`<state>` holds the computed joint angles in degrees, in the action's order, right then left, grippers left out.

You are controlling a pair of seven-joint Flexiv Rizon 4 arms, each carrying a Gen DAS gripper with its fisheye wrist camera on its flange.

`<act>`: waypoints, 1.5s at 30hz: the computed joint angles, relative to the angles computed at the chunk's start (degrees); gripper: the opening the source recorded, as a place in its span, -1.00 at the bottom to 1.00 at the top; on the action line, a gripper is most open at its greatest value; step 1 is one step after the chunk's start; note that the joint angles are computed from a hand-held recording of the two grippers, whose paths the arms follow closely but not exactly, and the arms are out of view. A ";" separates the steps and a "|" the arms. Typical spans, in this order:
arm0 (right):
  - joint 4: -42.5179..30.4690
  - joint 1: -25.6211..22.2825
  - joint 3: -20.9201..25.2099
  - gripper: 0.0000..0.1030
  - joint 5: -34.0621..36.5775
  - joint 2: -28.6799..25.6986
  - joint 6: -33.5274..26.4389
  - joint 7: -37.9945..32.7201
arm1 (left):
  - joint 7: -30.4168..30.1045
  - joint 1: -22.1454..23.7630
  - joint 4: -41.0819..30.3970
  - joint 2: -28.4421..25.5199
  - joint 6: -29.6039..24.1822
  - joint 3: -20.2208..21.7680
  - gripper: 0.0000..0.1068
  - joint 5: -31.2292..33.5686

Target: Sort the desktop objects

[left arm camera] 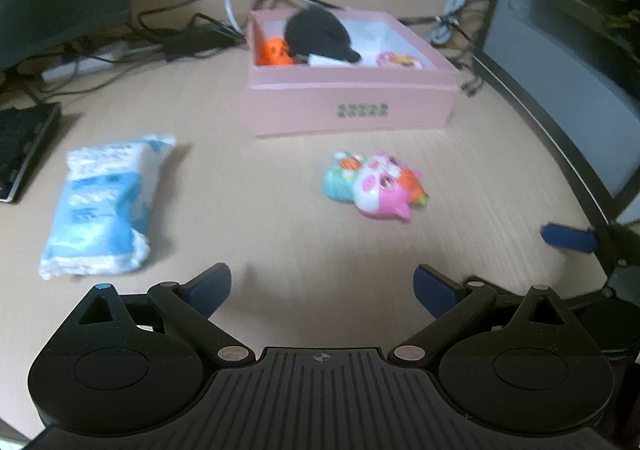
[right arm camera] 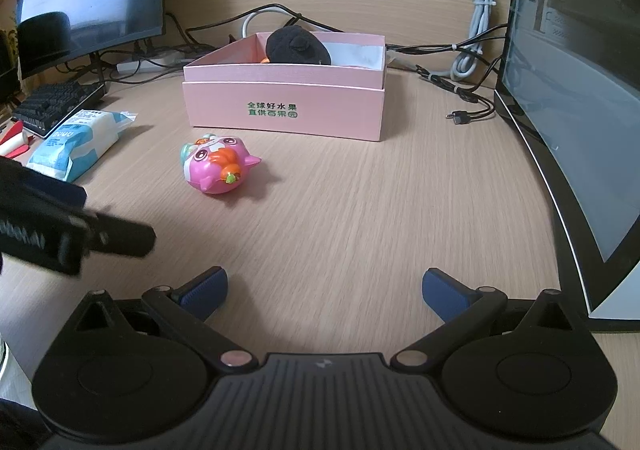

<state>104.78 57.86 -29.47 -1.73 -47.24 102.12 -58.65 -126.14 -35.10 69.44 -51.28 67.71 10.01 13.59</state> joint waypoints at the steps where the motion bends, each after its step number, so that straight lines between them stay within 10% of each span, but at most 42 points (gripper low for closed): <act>1: -0.10 -0.32 0.31 1.00 -0.17 0.12 -0.14 -0.12 | -0.87 -0.37 0.17 0.30 0.13 0.83 0.88 0.34; 16: -12.54 -12.92 13.61 1.00 -8.55 -1.21 -2.92 -0.47 | -18.81 -2.87 6.98 6.68 -1.65 7.92 0.89 10.28; 24: -17.34 -0.27 -7.07 1.00 -12.39 -9.54 -7.63 2.84 | -26.27 -1.65 11.76 10.27 -4.39 7.73 0.89 14.82; 29: -18.20 -7.33 3.78 1.00 -13.13 -5.80 -7.28 2.83 | -27.52 1.00 13.17 10.97 -4.23 5.53 0.89 15.84; 37: -25.66 -9.08 8.63 0.97 -14.42 -7.45 -17.01 14.37 | -25.38 3.00 14.49 11.14 -2.03 4.33 0.89 15.48; 45: -24.65 -11.87 12.53 -0.16 -20.64 -5.95 -20.17 16.00 | -18.68 4.55 8.94 7.19 0.59 3.73 0.89 14.42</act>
<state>80.13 45.99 -16.95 -22.37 -53.20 81.94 -42.64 -144.82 -30.55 78.38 -44.09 68.30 13.74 28.01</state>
